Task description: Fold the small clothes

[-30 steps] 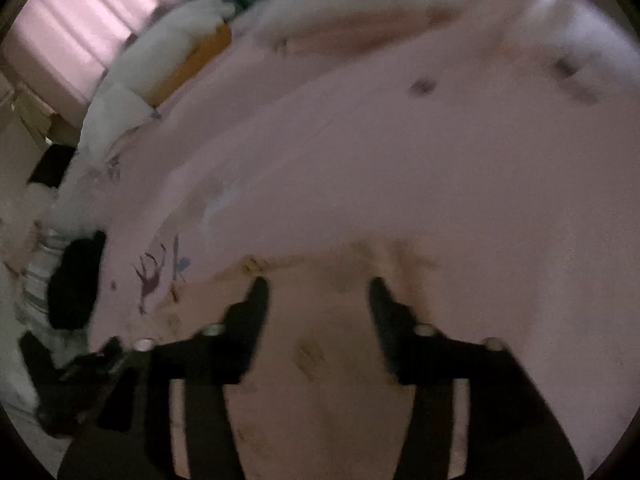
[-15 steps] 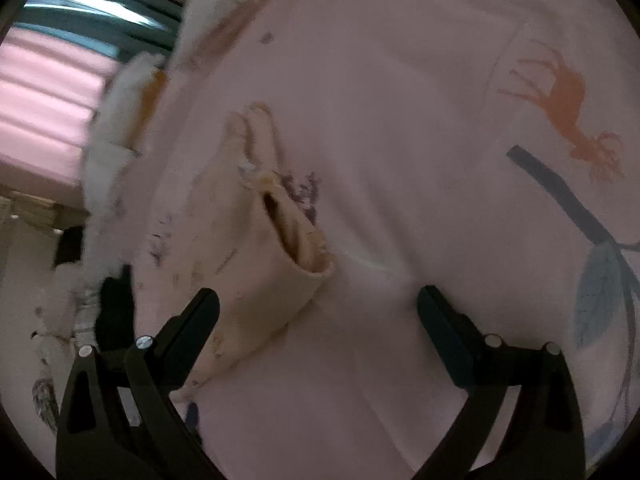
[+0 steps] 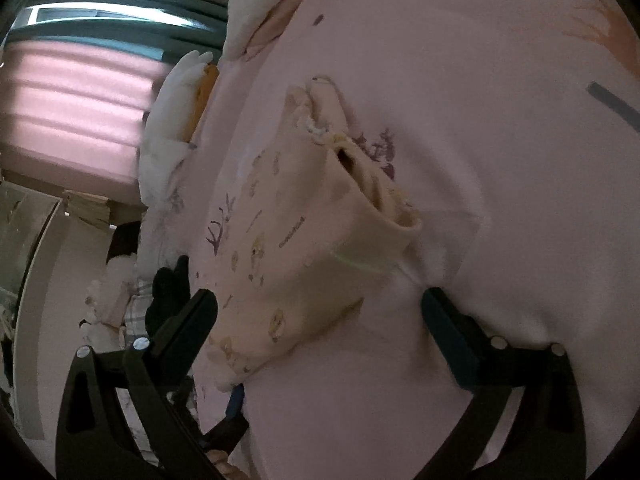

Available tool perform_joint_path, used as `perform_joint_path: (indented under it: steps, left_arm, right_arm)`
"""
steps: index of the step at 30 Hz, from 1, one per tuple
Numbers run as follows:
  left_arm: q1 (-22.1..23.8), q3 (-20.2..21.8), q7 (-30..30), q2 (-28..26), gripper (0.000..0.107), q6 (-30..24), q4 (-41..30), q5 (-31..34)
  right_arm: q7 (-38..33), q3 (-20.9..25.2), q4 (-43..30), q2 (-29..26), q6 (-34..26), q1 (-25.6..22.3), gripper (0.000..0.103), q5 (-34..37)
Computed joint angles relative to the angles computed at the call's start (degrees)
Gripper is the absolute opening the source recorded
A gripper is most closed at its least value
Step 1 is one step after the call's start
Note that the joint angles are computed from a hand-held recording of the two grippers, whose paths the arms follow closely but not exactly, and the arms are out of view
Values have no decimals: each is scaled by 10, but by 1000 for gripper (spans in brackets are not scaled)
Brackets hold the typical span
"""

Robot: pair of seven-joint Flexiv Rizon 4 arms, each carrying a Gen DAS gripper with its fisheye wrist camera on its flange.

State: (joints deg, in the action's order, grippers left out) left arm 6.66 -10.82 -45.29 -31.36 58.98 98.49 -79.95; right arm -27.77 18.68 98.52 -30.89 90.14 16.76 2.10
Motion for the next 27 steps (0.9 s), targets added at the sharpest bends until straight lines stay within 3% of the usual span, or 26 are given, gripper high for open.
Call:
perform_joint_path:
  steps: [2,9,13,18,21,27]
  left_arm:
    - [-23,19,-29,9,80,31,10,66]
    - [-47,11,-88,-22,80,149,-14,174]
    - [-11,-34,-92,-24,80,158,-13,158]
    - [20,-69,-39,-7,80,144,7,44]
    - [12,-57,-37,-9,80,129,-2,10]
    - [-7,-31,-55,-19,80,113,-23,2]
  right_arm:
    - [-5,4,-5,-3,-9,-4,103,-2]
    - [-31,4,-22,-10,-25,-5,103,-6]
    - [-43,9,-26,-14,-22,-8,103,0]
    - [-62,17,-34,-22,-20,-14,103,4]
    - [-68,12,-37,-25,-20,-10,103,2]
    - [-72,-12,-45,-30,-23,10,103,-15]
